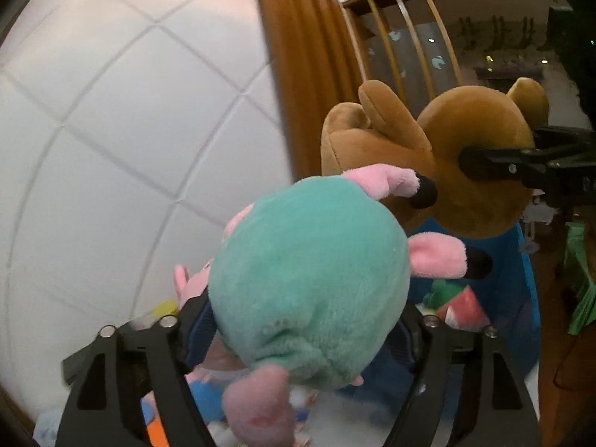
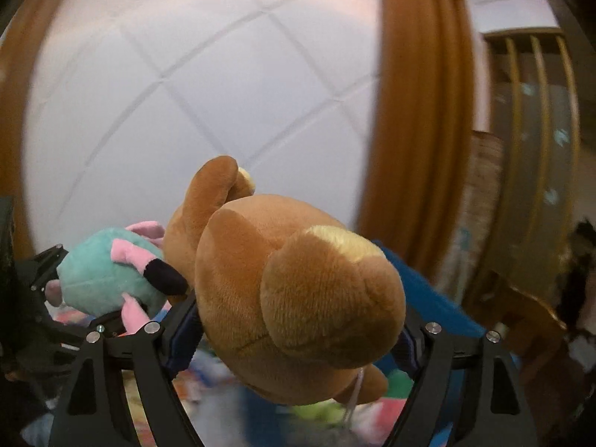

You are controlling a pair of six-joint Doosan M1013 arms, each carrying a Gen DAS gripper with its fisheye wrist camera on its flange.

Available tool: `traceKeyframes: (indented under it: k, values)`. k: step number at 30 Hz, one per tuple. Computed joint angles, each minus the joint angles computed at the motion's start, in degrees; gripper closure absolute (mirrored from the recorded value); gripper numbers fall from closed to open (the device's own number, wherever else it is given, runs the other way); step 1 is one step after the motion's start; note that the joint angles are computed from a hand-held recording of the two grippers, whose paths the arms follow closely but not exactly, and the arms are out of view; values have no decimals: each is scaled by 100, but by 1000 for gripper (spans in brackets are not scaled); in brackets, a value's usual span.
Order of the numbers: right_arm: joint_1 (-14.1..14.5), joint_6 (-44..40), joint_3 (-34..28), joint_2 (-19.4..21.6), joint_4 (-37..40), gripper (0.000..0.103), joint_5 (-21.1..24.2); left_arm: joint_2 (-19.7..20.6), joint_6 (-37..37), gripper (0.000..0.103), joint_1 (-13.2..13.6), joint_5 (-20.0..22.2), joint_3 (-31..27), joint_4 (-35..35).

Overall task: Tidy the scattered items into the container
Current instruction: 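Carry the teddy bear and pig plush into the blue crate and release both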

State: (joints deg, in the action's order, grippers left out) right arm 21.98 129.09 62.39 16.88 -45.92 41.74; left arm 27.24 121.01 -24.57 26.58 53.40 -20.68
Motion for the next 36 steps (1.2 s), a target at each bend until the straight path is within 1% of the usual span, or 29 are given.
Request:
traceKeyframes:
  k: [1,2,3,6,7,8,10,11,14,16,18,21,22,23,24,26,28,30,31,33,36]
  values:
    - [-91,-23,-82,37,19,14,98,189,-226,18,-88,122,-334,214]
    - [-182,-47,-169,77,38,9,198,347,-415,15,-162,184,-611,415]
    - [-283,-111,-288,137,99,9,303,494,-600,12,-223,237,-868,636]
    - [-496,-319,-637,337,241,8,438,894,-1193,11,-365,402,-1579,1411]
    - [-529,-320,-679,358,205,8,451,935,-1420,9,-414,430,-1677,1638]
    - [-549,-277,-644,330,168,8,391,895,-1578,6,-461,401,-1641,1743]
    - [-579,-162,-481,216,95,6,172,778,-1712,1,-476,170,-1432,1686]
    - [-554,-13,-327,122,-74,2,53,716,-1781,0,-465,43,-1314,1631]
    - [-484,527,-7,-45,-705,1,-223,473,-1791,0,-421,-238,-875,1417]
    - [-464,819,247,-191,-810,1,-525,411,-1649,0,-400,-211,-794,1291]
    - [-361,1516,537,-346,-1284,1,-780,383,-1587,0,-391,-171,-775,1244]
    - [-234,2404,869,-512,-2035,1,-985,346,-1688,0,-391,-177,-714,1330]
    - [-197,2475,935,-542,-2057,1,-1008,360,-1774,0,-384,-120,-727,1399]
    - [-167,2332,966,-553,-1848,1,-1007,378,-1838,0,-349,23,-752,1383]
    - [-138,2188,996,-563,-1638,1,-1004,322,-1823,0,-293,84,-640,1294]
    - [-100,2000,1124,-620,-1311,1,-1086,158,-1748,0,-195,6,-284,1176]
    - [-20,1979,1266,-658,-1246,1,-1119,-84,-1631,0,-92,-209,248,1102]
    - [22,1696,1296,-640,-1004,1,-1126,-333,-1804,0,11,-442,888,1237]
    - [51,1580,1320,-629,-900,1,-1152,-421,-1857,0,54,-496,1135,1240]
    - [108,1245,1330,-588,-609,1,-1164,-563,-1949,0,130,-558,1559,1217]
    - [170,824,1307,-518,-214,1,-1142,-681,-1984,0,194,-505,1968,1025]
